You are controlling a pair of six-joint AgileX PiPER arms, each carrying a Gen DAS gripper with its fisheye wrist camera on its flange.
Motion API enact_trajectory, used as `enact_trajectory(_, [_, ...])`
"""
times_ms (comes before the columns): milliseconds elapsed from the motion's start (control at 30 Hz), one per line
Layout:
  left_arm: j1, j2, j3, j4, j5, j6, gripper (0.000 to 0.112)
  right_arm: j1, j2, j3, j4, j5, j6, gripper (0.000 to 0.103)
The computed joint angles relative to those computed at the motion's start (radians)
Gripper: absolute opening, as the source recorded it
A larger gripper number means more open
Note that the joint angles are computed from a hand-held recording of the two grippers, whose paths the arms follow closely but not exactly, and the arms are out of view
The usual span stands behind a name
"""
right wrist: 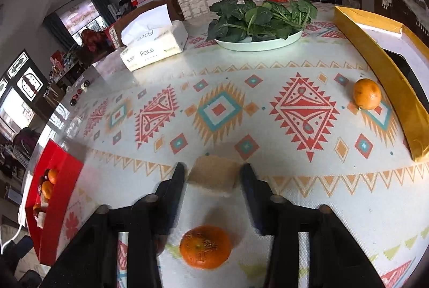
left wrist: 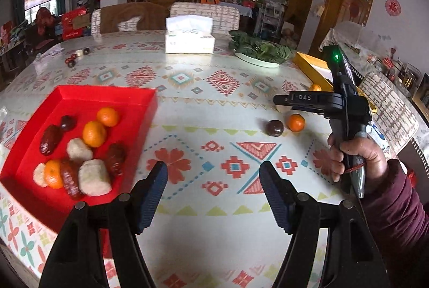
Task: Organize fruits
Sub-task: 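Grasp a mandarin with the left tool while the right tool grasps a beige yam piece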
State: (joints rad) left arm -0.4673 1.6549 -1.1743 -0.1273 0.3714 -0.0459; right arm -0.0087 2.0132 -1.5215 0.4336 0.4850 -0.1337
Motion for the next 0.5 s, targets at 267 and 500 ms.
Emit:
enact_trajectory(267, [-0.087,0.18,-0.262,0.011,0.092,0.055,0.07,-0.051,-0.063,0.083,0.161,-0.041,-0.112,0.043])
enact_trajectory(500, [-0.175,0.456,-0.661,-0.024,0.265,0.196,0.069,-0.138,-0.153,0.19,0.368,-0.095,-0.274,0.043])
